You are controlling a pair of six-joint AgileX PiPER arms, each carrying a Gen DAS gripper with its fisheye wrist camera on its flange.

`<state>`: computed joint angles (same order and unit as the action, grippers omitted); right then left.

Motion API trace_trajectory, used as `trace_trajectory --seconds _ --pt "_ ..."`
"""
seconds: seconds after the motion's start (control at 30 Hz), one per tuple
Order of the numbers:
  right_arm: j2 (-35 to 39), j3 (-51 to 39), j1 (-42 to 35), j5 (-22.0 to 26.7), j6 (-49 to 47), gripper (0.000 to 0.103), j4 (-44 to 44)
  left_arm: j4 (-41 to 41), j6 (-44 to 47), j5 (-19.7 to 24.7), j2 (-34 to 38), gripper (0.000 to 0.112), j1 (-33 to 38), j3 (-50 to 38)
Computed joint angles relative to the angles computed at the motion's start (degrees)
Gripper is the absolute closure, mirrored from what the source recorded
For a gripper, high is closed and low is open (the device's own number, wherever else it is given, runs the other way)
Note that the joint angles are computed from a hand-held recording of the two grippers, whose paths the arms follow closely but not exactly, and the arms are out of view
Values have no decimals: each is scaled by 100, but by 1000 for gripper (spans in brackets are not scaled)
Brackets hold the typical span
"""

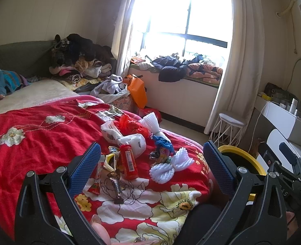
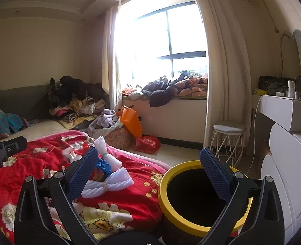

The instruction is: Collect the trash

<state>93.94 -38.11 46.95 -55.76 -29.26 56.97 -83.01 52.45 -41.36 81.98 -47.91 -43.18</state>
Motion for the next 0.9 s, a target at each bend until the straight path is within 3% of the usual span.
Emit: trace_trajectory --seconds 0.5,0.9 --pt "64 67 -12 1 79 6 -17 -12 69 -46 -3 20 -26 -32" --pt "89 -68 -112 407 -57 6 -203 3 -64 245 120 20 312 -30"
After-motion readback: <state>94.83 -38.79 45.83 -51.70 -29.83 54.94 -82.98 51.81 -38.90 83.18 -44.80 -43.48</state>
